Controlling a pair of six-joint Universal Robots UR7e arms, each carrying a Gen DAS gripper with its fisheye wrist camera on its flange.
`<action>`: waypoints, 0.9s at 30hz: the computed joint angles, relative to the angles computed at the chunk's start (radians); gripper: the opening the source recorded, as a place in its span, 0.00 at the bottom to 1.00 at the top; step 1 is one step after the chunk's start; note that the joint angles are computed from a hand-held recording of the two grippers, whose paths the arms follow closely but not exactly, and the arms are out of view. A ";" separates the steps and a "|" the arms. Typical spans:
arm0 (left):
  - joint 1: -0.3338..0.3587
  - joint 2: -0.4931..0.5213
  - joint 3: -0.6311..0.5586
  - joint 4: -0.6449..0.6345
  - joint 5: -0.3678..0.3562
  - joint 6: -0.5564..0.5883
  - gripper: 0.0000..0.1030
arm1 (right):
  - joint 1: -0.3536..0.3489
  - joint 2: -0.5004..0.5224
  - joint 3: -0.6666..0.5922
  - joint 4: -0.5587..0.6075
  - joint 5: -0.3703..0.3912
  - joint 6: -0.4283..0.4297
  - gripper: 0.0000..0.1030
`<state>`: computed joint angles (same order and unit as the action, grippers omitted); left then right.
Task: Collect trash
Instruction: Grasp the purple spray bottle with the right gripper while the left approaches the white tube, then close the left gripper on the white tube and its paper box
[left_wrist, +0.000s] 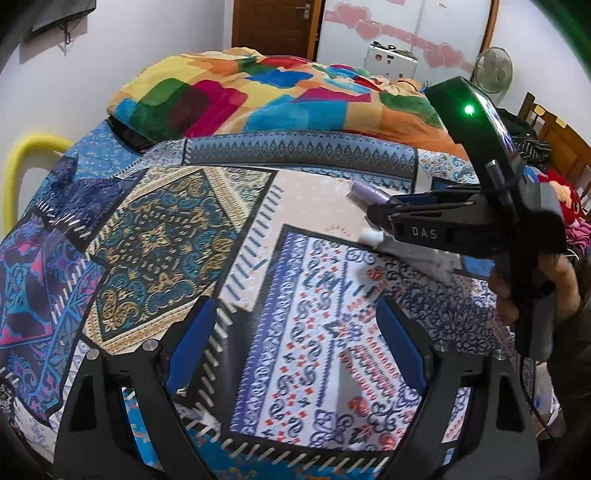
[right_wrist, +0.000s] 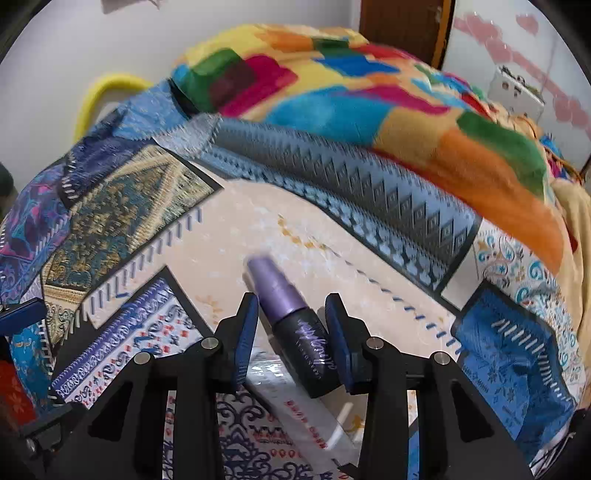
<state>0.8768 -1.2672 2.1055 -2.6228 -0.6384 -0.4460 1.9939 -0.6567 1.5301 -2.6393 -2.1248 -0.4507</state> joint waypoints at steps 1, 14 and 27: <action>0.001 0.005 -0.005 -0.004 -0.004 0.005 0.86 | -0.003 -0.012 0.015 -0.017 0.007 -0.014 0.24; 0.051 0.158 -0.150 -0.137 -0.158 0.117 0.70 | -0.037 -0.261 0.290 -0.222 0.056 0.072 0.24; 0.093 0.241 -0.203 -0.167 -0.196 0.204 0.21 | -0.043 -0.291 0.336 -0.271 0.059 0.056 0.24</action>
<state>0.9701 -1.0262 1.9026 -2.7898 -0.8342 -0.2424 1.9505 -0.9481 1.8658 -2.9100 -2.0657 -0.3947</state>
